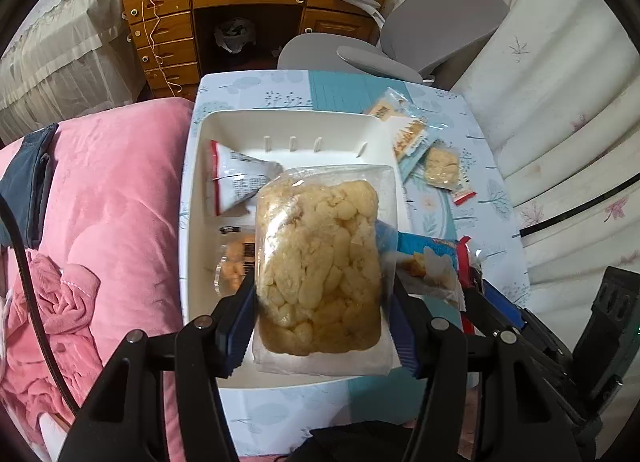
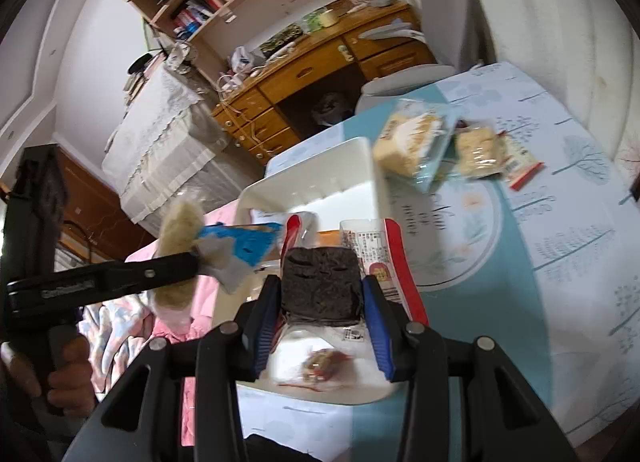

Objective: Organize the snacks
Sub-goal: 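Carry the brownie packet and rice-cracker bag into the tray while opening both grippers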

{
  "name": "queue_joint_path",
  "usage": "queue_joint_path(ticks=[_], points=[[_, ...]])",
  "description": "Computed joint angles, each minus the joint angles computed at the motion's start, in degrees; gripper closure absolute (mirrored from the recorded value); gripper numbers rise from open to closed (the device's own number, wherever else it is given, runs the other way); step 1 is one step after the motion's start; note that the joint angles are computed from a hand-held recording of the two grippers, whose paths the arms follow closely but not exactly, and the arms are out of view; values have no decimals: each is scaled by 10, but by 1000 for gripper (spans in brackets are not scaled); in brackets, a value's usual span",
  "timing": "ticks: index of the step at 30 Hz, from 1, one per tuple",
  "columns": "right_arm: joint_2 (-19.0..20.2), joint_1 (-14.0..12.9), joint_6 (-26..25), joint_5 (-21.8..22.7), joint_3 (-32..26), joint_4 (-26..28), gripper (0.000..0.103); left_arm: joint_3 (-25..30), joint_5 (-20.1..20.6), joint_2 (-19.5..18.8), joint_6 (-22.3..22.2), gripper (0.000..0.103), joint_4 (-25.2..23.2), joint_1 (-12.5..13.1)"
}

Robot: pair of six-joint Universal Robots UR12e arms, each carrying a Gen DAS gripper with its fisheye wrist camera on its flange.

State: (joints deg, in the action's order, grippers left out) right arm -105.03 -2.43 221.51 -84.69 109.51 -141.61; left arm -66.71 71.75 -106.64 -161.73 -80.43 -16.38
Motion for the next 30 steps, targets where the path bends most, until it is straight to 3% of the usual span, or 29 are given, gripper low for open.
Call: queue_joint_path(ticks=[4,8,12,15,18,24,30], points=[[15,18,5,-9,-9,-10,61,-13,-5,2,7,45,15,11],[20,24,12,-9,-11,-13,61,-7,-14,-4,5,45,-11,18],[24,26,13,-1,-13,-14,59,-5,5,-6,-3,39,-18,18],[25,25,18,7,-12,-8,48,-7,-3,-4,-5,39,-19,21],[22,23,23,8,-9,-6,46,-10,5,-2,-6,33,-14,18],[16,23,17,5,-10,17,46,-9,27,0,-10,30,-15,8],[0,14,15,0,-6,47,43,-2,3,1,18,30,-24,-2]])
